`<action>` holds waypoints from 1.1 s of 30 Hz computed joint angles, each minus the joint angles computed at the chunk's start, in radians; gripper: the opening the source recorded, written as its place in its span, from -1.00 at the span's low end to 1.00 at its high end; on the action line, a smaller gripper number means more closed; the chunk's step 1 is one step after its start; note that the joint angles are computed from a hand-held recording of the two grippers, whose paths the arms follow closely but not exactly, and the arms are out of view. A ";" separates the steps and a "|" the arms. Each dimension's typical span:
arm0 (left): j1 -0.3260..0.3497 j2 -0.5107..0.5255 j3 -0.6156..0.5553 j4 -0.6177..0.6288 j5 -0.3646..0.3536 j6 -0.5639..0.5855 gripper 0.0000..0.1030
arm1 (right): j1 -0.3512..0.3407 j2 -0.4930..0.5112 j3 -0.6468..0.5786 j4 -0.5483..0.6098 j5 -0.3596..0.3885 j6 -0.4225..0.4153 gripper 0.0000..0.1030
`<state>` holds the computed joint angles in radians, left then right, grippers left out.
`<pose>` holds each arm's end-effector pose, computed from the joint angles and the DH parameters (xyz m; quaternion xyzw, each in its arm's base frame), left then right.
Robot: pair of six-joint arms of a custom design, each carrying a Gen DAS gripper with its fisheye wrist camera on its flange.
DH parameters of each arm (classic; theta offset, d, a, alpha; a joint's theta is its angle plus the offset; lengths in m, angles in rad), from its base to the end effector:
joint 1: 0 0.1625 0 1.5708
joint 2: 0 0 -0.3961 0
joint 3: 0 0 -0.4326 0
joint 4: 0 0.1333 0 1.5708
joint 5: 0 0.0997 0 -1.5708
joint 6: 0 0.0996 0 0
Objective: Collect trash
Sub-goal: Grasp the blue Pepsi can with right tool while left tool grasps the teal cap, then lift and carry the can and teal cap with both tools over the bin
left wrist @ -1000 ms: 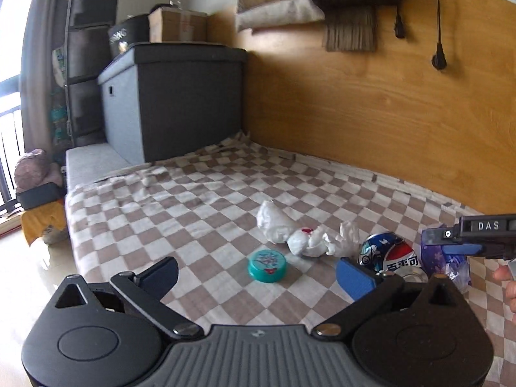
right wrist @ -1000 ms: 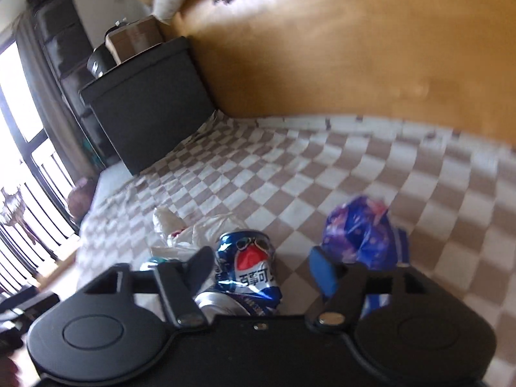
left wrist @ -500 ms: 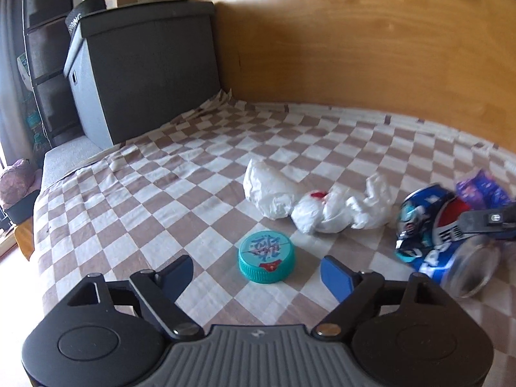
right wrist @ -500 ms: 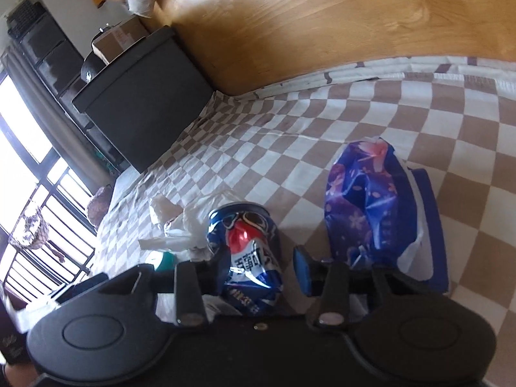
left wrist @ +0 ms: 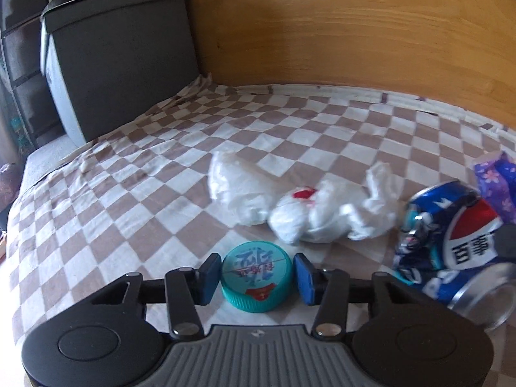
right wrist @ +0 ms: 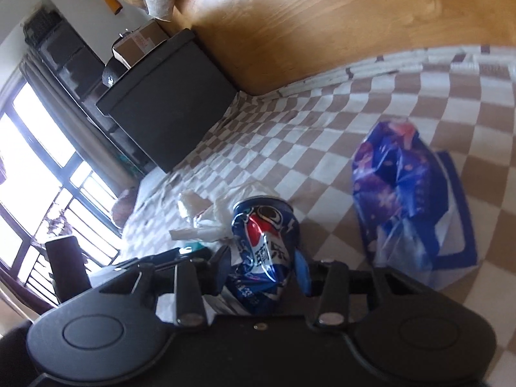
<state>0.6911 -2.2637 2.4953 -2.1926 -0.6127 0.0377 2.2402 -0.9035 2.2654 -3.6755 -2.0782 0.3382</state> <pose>-0.0804 -0.3453 0.3529 0.3054 0.8202 -0.3418 0.3424 0.3565 -0.3137 0.0538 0.0588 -0.9047 0.4206 0.0352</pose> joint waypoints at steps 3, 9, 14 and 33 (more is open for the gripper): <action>-0.023 -0.036 0.008 0.044 -0.064 -0.009 -0.04 | -0.005 0.002 0.001 0.018 -0.011 0.034 -0.18; -0.050 -0.083 0.024 0.087 -0.127 -0.013 -0.04 | -0.038 0.005 0.023 -0.005 0.027 0.130 -0.19; -0.068 -0.116 0.036 0.126 -0.118 0.008 -0.04 | -0.061 0.004 0.038 -0.024 0.094 0.135 -0.17; -0.119 -0.215 0.022 0.262 -0.158 -0.165 -0.04 | -0.035 0.019 0.007 0.032 0.076 0.057 -0.13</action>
<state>0.5725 -2.4786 2.5174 -1.9305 -0.7704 -0.1278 2.2050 -0.8848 2.2727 -3.6431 -2.0017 0.3951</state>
